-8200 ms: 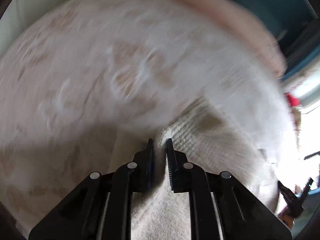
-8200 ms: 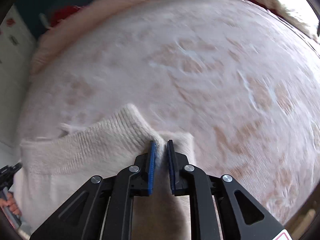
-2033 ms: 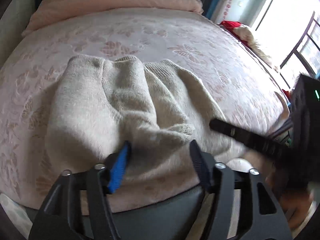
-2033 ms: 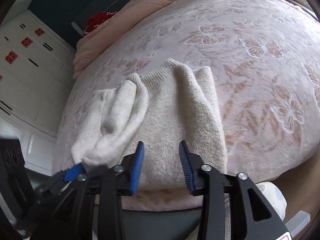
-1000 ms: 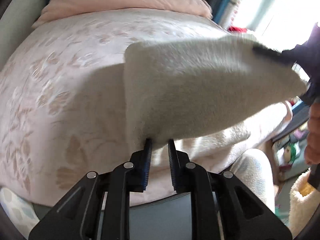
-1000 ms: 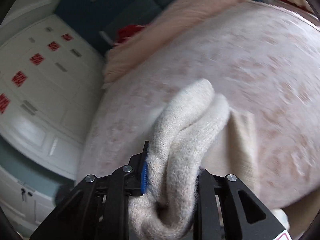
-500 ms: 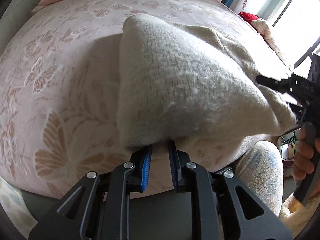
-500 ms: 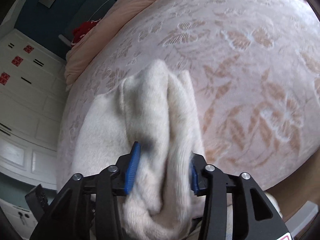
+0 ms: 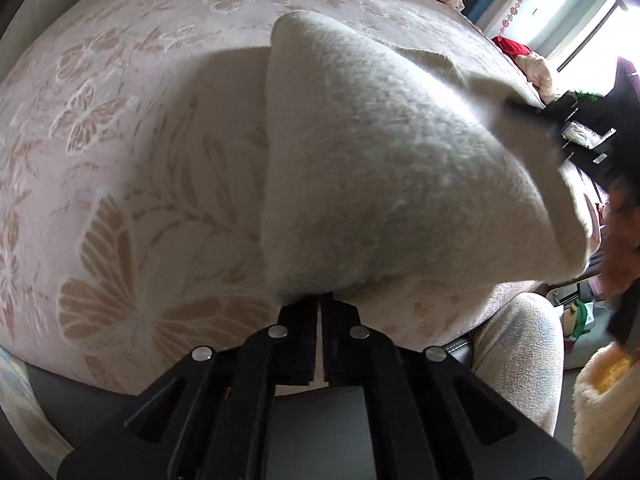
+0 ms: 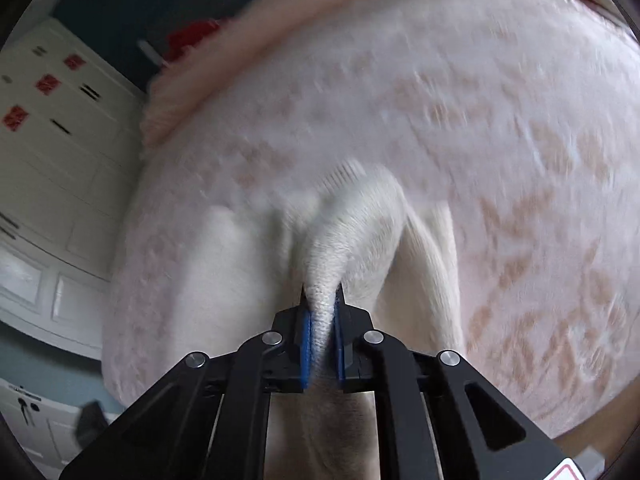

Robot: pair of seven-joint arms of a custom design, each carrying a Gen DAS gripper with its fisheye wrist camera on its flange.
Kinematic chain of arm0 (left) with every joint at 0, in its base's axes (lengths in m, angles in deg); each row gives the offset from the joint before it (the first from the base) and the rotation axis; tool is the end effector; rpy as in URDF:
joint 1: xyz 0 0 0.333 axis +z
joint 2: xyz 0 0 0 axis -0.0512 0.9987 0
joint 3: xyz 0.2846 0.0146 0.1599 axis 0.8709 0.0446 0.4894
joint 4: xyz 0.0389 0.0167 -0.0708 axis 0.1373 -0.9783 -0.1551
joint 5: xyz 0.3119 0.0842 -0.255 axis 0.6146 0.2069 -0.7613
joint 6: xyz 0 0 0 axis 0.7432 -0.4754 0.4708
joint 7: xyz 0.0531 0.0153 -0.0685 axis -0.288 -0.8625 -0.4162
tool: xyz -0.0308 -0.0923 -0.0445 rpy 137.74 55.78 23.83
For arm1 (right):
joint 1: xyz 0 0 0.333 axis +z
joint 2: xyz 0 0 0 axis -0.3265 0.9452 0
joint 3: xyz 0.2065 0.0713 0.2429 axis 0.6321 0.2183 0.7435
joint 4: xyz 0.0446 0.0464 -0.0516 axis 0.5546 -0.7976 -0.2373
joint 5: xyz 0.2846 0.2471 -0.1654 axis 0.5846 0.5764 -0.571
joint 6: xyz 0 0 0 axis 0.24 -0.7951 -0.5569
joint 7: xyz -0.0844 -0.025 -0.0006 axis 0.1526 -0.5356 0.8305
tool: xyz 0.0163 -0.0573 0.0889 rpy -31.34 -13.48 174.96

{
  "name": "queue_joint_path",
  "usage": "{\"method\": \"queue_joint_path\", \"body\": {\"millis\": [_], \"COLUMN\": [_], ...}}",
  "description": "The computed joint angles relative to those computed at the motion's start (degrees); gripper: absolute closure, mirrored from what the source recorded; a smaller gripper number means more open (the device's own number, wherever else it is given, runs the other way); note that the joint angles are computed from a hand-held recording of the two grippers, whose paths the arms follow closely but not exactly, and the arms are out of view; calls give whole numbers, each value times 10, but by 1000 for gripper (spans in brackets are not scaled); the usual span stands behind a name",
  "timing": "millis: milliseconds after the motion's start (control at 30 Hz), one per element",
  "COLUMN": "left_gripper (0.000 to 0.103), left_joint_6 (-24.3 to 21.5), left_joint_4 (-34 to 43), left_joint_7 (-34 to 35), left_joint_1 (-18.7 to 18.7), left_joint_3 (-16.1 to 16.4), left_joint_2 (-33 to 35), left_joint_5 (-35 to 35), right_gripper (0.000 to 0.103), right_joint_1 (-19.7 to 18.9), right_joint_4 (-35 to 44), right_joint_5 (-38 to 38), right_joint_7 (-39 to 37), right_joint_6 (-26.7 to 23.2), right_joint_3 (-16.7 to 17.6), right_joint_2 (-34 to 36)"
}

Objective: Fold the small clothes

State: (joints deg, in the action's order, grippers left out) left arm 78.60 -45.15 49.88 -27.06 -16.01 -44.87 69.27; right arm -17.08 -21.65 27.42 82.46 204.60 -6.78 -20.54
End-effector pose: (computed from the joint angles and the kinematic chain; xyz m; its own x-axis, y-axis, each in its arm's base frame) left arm 0.5257 -0.3111 0.3044 0.1083 -0.9591 0.2617 -0.9186 -0.1972 -0.3426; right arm 0.6658 0.1410 0.3578 0.1541 -0.8567 -0.4923 -0.8638 0.1250 -0.4880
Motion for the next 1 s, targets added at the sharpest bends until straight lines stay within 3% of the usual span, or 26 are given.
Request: {"method": "queue_joint_path", "body": {"millis": [67, 100, 167, 200, 233, 300, 400, 433, 500, 533, 600, 667, 767, 833, 900, 1000], "left_gripper": [103, 103, 103, 103, 103, 102, 98, 93, 80, 74, 74, 74, 70, 62, 58, 52], "left_joint_6": [-3, -7, -14, -15, -14, 5, 48, 61, 65, 59, 44, 17, 1, -12, -10, -15], "left_joint_4": [1, 5, 12, 12, 11, -4, -46, -61, -90, -99, -101, -99, -105, -109, -118, -122], "left_joint_7": [-8, -16, -27, -29, -27, 0, 89, 108, 80, 49, 10, -30, -97, -126, -144, -187], "left_joint_1": [-11, -18, -23, -22, -18, -1, 45, 50, 24, 12, 11, 16, 28, 40, 57, 80], "left_joint_3": [11, 16, 20, 19, 14, -4, -55, -63, -33, -16, -11, -9, -8, -15, -24, -41], "left_joint_2": [1, 3, 7, 7, 5, -7, -40, -52, -80, -90, -99, -107, -125, -138, -150, -156], "left_joint_5": [21, 33, 47, 48, 46, 29, -48, -67, -40, -11, 20, 59, 139, 170, 181, 223], "right_gripper": [95, 94, 92, 90, 89, 83, 78, 78, 78, 78, 78, 79, 80, 84, 86, 86], "right_joint_1": [-6, 17, 73, 76, 62, -1, -44, -49, -51, -40, -18, 17, 104, 104, 95, 67], "right_joint_4": [12, 25, 61, 68, 56, -11, -104, -120, -150, -157, -156, -145, -114, -123, -126, -119], "right_joint_5": [21, -23, -182, -217, -211, -122, -46, -18, 44, 45, 55, 34, -171, -190, -188, -78], "right_joint_7": [-42, -10, 128, 159, 161, 107, 28, -5, -81, -86, -116, -117, 12, 6, 28, -27], "right_joint_6": [6, 1, -39, -54, -42, 23, 81, 73, 36, 24, -1, 13, -7, 3, -23, -31], "right_joint_3": [6, -21, -95, -102, -89, -19, 39, 46, 66, 65, 68, 67, 4, 11, 11, 28], "right_joint_2": [4, 22, 73, 90, 86, 37, -51, -73, -119, -130, -133, -109, -34, -24, -51, -84]}}
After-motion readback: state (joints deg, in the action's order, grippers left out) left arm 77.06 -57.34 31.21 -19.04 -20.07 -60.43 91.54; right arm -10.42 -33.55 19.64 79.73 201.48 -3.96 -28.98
